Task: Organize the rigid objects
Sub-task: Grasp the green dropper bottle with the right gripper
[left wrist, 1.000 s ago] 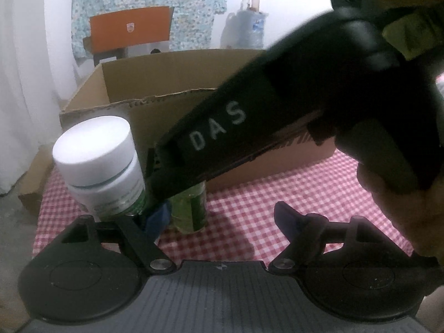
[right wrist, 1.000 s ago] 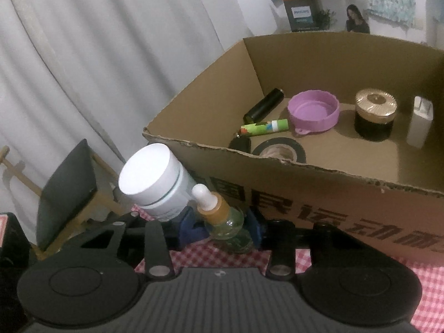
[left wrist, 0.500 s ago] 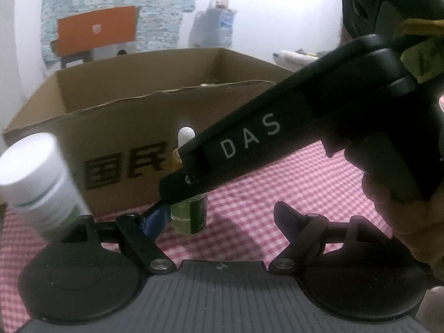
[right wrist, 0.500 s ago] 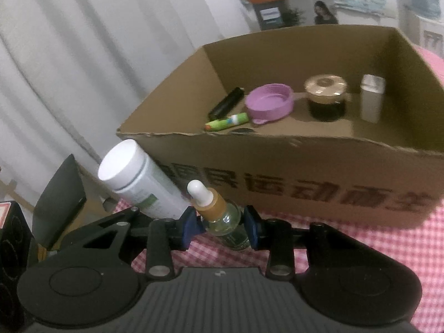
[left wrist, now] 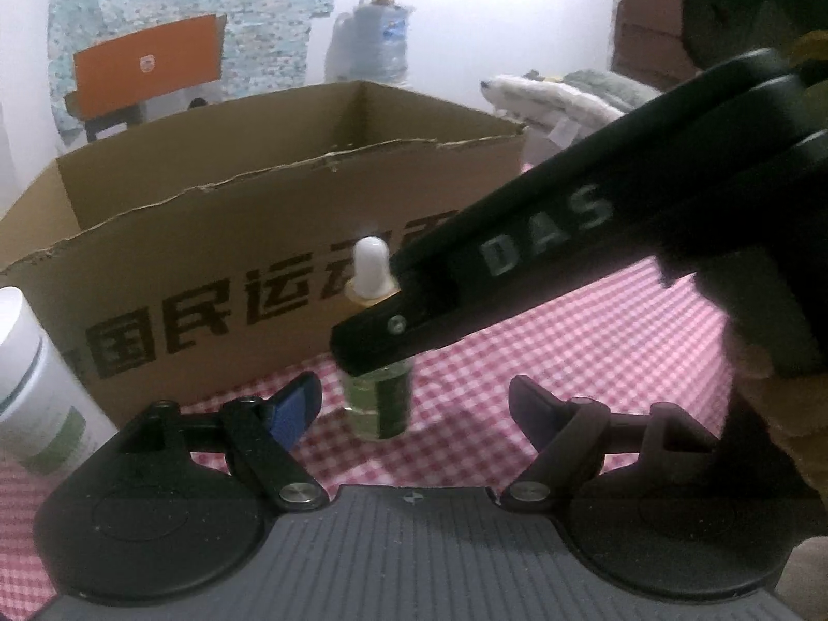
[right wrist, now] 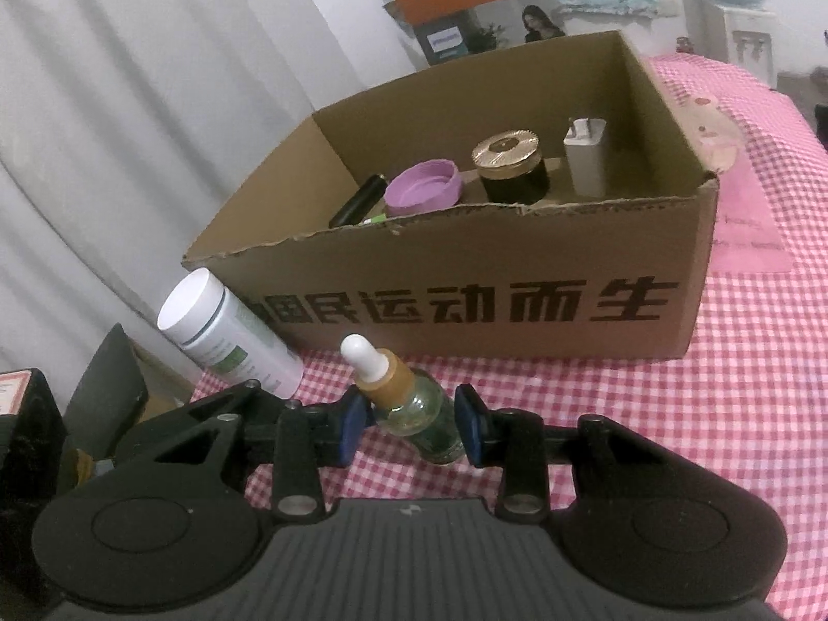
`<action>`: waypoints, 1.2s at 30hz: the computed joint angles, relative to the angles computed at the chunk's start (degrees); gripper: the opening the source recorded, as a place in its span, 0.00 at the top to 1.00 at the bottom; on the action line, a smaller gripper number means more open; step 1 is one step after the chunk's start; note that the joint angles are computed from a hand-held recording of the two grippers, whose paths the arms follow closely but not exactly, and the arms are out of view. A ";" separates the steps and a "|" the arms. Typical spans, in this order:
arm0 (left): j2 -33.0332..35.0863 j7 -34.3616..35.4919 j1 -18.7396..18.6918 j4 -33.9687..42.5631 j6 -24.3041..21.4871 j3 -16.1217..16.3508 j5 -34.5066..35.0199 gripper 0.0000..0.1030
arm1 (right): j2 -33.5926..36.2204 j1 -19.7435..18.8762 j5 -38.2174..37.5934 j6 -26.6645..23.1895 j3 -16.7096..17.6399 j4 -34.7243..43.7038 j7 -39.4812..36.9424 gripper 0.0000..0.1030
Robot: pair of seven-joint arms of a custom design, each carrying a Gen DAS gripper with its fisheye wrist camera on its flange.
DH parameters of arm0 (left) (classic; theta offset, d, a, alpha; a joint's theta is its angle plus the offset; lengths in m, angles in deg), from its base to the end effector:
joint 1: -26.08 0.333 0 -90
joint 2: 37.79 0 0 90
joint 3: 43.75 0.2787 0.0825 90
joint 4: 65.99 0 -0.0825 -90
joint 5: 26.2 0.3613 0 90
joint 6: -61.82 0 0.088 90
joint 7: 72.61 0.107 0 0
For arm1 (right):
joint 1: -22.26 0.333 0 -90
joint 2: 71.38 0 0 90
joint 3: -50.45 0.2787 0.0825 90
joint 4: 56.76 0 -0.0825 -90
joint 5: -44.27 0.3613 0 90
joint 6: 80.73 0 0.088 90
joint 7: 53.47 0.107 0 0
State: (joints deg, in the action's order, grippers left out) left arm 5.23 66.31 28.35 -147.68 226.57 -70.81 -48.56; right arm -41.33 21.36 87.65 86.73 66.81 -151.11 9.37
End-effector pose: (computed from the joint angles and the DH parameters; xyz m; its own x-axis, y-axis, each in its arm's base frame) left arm 0.7003 -0.2014 0.3478 -0.6576 -0.7527 0.0299 -0.5005 0.4069 -0.7641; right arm 0.6755 0.1103 0.3703 0.1350 -0.8947 -0.4258 -0.7455 0.1913 -0.6384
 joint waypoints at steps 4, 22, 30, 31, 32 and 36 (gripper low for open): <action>1.30 -3.78 -2.68 2.79 -1.06 3.46 2.43 0.31 | -0.10 -0.21 0.44 1.50 0.64 -0.37 -1.09 0.61; 8.94 -9.10 -5.94 15.04 -4.19 5.67 8.28 0.69 | 1.15 -1.72 -2.34 5.04 3.52 0.13 -2.81 0.67; 7.09 -8.75 -5.53 11.49 -1.39 5.09 8.72 0.69 | 0.13 -3.36 -1.94 6.68 5.49 -1.52 -4.09 0.69; 5.99 -8.75 -5.37 9.46 -0.13 4.84 8.54 0.69 | -0.09 -3.81 -1.55 6.94 6.01 -1.81 -4.70 0.70; 5.59 -8.62 -5.11 8.87 0.20 4.55 8.49 0.69 | -0.35 -4.24 -1.10 7.23 6.55 -2.13 -5.35 0.70; 2.04 -7.86 -3.30 3.26 2.85 2.71 7.76 0.70 | -1.68 -6.57 1.84 8.62 9.54 -3.50 -9.27 0.75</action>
State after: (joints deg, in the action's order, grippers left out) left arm 7.27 58.46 25.04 -144.42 229.42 -68.10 -40.80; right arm -43.01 14.79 89.50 95.35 76.36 -154.62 0.10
